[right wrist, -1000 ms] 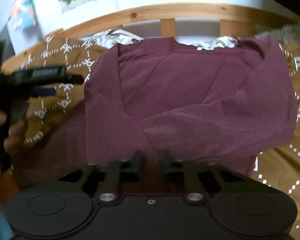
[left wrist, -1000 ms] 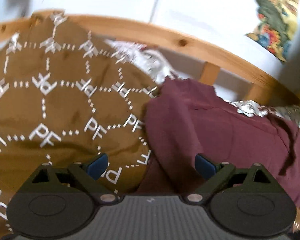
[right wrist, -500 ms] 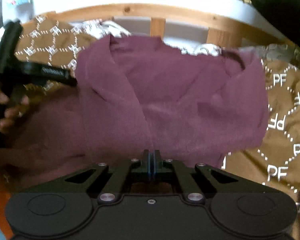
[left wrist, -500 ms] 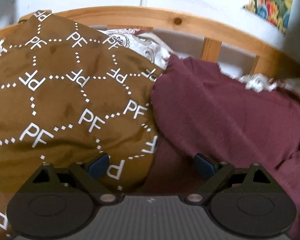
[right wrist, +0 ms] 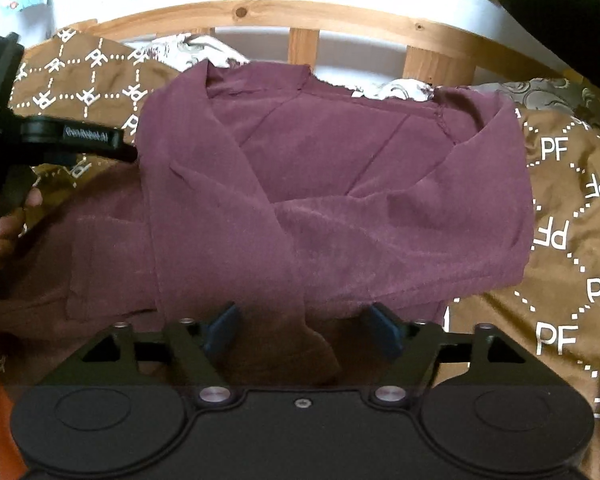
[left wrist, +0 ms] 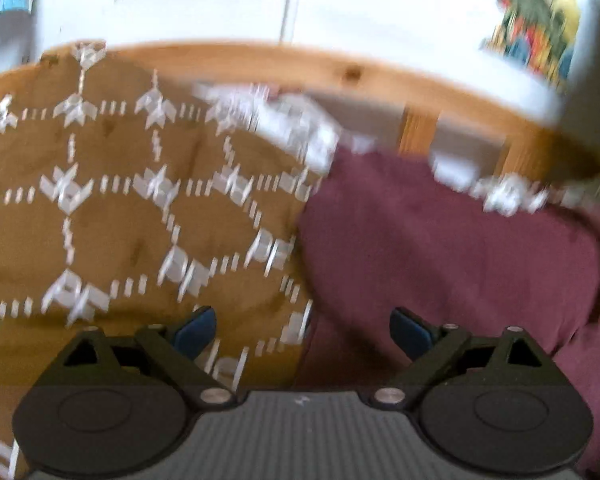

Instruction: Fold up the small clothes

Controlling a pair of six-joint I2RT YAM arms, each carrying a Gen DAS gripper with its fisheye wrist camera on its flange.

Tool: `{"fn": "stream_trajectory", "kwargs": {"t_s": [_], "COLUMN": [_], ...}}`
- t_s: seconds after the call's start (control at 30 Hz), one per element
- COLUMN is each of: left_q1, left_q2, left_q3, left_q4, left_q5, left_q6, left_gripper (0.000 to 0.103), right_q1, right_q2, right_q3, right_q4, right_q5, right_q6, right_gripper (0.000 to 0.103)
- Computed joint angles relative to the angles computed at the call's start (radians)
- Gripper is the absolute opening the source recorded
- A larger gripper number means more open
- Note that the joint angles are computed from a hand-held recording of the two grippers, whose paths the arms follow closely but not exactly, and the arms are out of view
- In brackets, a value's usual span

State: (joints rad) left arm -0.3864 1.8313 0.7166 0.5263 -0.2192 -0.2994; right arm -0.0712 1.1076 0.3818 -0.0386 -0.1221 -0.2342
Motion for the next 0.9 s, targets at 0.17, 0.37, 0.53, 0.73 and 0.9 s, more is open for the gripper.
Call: {"fn": "stream_trajectory", "kwargs": {"t_s": [0.17,0.37,0.53,0.73,0.9], "left_q1": [0.031,0.113,0.169,0.166,0.165], "left_q2": [0.082,0.215,0.229,0.180,0.226], "left_q3": [0.069,0.315,0.317,0.307,0.368], "left_q4": [0.159,-0.094,-0.085,-0.144,-0.216], "left_q5": [0.031,0.218,0.396,0.285,0.266], "left_q6": [0.104,-0.043,-0.142,-0.258,-0.235], "left_gripper": [0.093,0.053,0.009,0.008,0.021], "right_q1": [-0.008,-0.027,-0.017,0.006,-0.004], "right_q2": [-0.021,-0.011,0.031,0.055,0.054], "right_q3": [-0.014,-0.029,-0.026,-0.034,-0.040], "right_q4": [0.036,0.078,0.123,0.154,0.156], "right_q5": [-0.022,-0.051,-0.054,-0.051,-0.064], "right_q6": [0.028,0.039,0.059,0.051,0.023], "right_gripper": [0.095,0.096,0.097,0.097,0.097]}}
